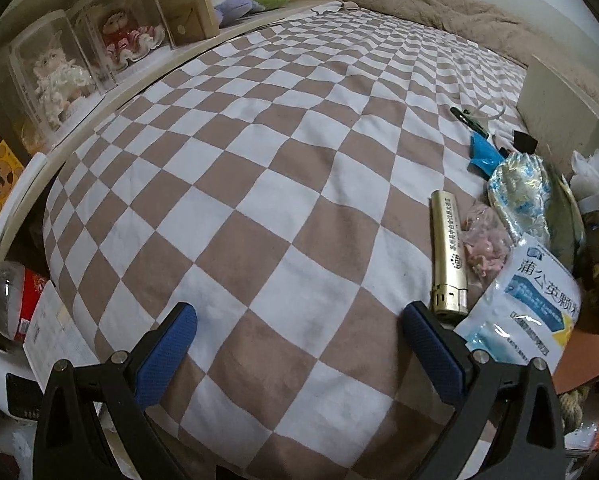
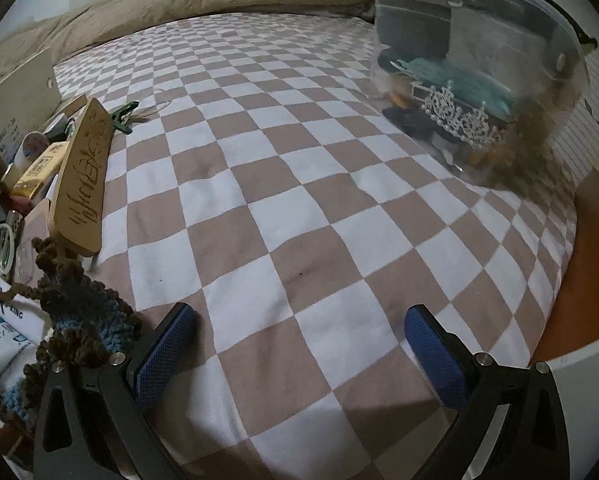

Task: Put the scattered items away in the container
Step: 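Lower the left gripper onto the gold lighter while the right gripper approaches the knitted hair tie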

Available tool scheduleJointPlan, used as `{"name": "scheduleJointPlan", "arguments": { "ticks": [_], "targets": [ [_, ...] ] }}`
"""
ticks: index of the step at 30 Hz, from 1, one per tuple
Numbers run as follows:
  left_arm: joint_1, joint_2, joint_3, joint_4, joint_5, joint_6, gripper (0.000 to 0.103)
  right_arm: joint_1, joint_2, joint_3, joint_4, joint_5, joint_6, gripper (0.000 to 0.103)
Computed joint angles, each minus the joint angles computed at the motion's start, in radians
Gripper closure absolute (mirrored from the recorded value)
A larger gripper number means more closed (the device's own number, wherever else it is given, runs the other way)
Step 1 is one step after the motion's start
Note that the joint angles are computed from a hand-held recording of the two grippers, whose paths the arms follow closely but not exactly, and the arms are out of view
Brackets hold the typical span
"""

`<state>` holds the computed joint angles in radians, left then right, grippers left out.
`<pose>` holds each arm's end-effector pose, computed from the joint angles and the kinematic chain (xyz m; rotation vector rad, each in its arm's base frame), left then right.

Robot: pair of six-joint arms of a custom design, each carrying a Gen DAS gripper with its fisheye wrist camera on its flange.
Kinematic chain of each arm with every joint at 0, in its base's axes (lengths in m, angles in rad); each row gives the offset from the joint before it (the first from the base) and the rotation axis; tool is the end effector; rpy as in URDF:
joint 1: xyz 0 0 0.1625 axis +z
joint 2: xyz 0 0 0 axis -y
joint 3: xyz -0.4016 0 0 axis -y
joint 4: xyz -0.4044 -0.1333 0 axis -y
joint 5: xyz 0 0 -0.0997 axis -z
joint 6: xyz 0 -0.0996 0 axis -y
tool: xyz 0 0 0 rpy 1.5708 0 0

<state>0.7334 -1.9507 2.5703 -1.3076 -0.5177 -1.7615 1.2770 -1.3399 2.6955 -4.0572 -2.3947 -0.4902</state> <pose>-0.0055 -0.3009 0.1923 -0.3817 1.9427 -0.8274 -0.0240 -0.2873 0.2198 -0.3328 -1.9130 0.7849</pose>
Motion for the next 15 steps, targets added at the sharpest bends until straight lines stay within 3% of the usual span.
{"name": "scheduleJointPlan", "arguments": {
  "ticks": [6,12,15],
  "targets": [
    [0.002,-0.022,0.014,-0.003,0.043,0.057,0.0,-0.019,0.063,-0.021,-0.096,0.038,-0.056,0.0],
    [-0.056,-0.225,0.082,-0.118,0.001,0.214,0.0,-0.049,0.037,-0.02,-0.066,0.086,-0.058,0.0],
    [-0.088,-0.287,0.108,-0.191,-0.021,0.278,0.0,-0.058,0.064,-0.019,-0.125,0.105,-0.073,0.0]
  ]
}}
